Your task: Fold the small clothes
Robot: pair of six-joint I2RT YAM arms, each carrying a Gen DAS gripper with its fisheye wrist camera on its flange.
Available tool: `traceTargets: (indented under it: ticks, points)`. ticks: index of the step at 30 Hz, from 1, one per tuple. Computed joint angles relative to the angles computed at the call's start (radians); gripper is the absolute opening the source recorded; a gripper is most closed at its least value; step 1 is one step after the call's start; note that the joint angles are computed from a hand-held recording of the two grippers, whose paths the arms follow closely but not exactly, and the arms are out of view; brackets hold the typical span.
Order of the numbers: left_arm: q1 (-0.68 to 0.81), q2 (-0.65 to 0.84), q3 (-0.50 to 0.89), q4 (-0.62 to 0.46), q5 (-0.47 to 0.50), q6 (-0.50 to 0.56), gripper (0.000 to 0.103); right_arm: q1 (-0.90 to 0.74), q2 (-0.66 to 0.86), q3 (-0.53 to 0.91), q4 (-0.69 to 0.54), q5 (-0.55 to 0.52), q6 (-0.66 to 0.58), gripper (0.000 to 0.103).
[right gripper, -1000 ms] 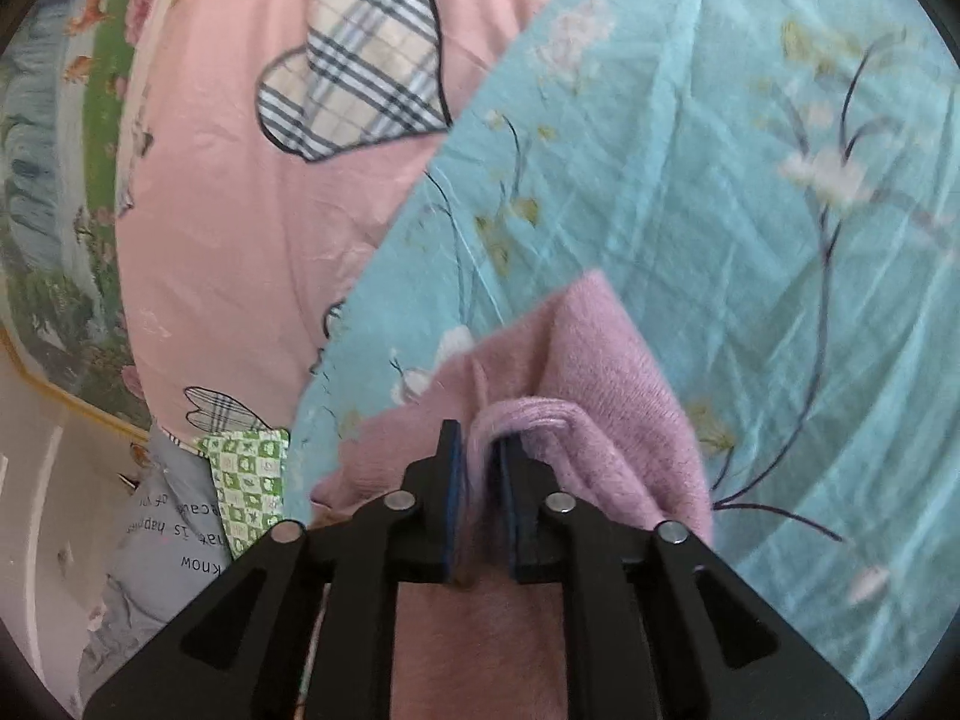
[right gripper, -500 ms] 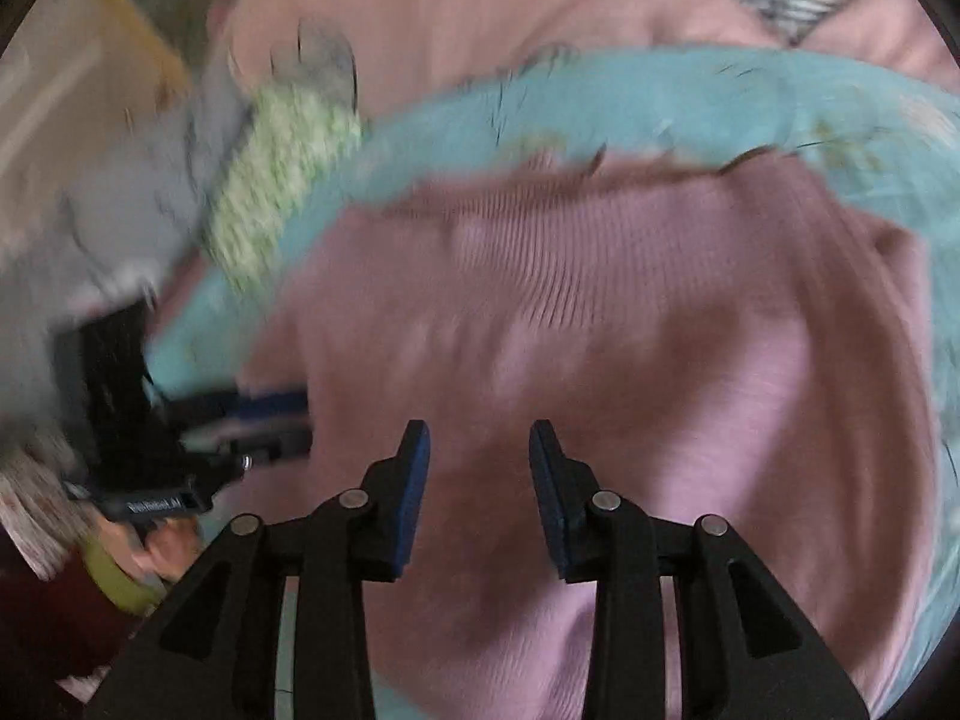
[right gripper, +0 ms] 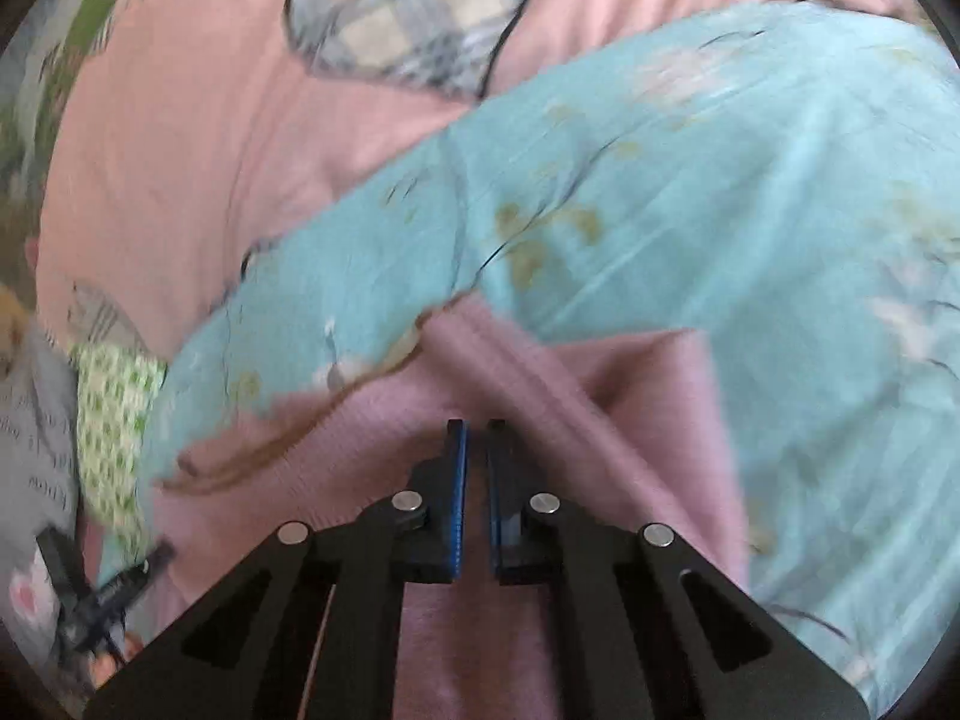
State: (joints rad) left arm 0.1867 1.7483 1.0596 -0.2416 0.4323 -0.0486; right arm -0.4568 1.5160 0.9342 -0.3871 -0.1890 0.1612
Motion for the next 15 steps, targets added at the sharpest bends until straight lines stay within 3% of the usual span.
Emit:
traceTargets:
  ticks: [3,5,7,8,9,11,13,15]
  points:
    - [-0.013,-0.143,-0.123,-0.001,0.014,0.023,0.026,-0.043,-0.112,-0.045,-0.066,-0.161,-0.036,0.013]
    - [-0.031,-0.252,-0.209,-0.012,0.071,0.035,0.032,0.002,-0.216,-0.098,-0.116,-0.173,-0.069,0.016]
    - [-0.075,-0.369,-0.299,-0.021,0.079,0.049,0.05,0.036,-0.316,-0.149,-0.196,-0.201,-0.133,0.032]
    - [-0.101,-0.42,-0.341,-0.026,0.071,0.054,0.053,0.085,-0.344,-0.177,-0.202,-0.194,-0.114,0.047]
    - [-0.146,-0.448,-0.37,-0.026,0.047,0.042,0.055,0.094,-0.394,-0.207,-0.236,-0.186,-0.122,0.054]
    - [-0.18,-0.477,-0.409,-0.047,0.027,0.053,0.055,0.106,-0.452,-0.248,-0.289,-0.12,-0.153,0.054]
    - [-0.216,-0.501,-0.449,-0.061,-0.076,0.05,0.052,0.097,-0.513,-0.288,-0.352,0.008,-0.195,0.054]
    - [-0.161,-0.555,-0.502,-0.068,-0.039,0.084,0.05,0.021,-0.586,-0.31,-0.412,0.044,-0.257,0.053]
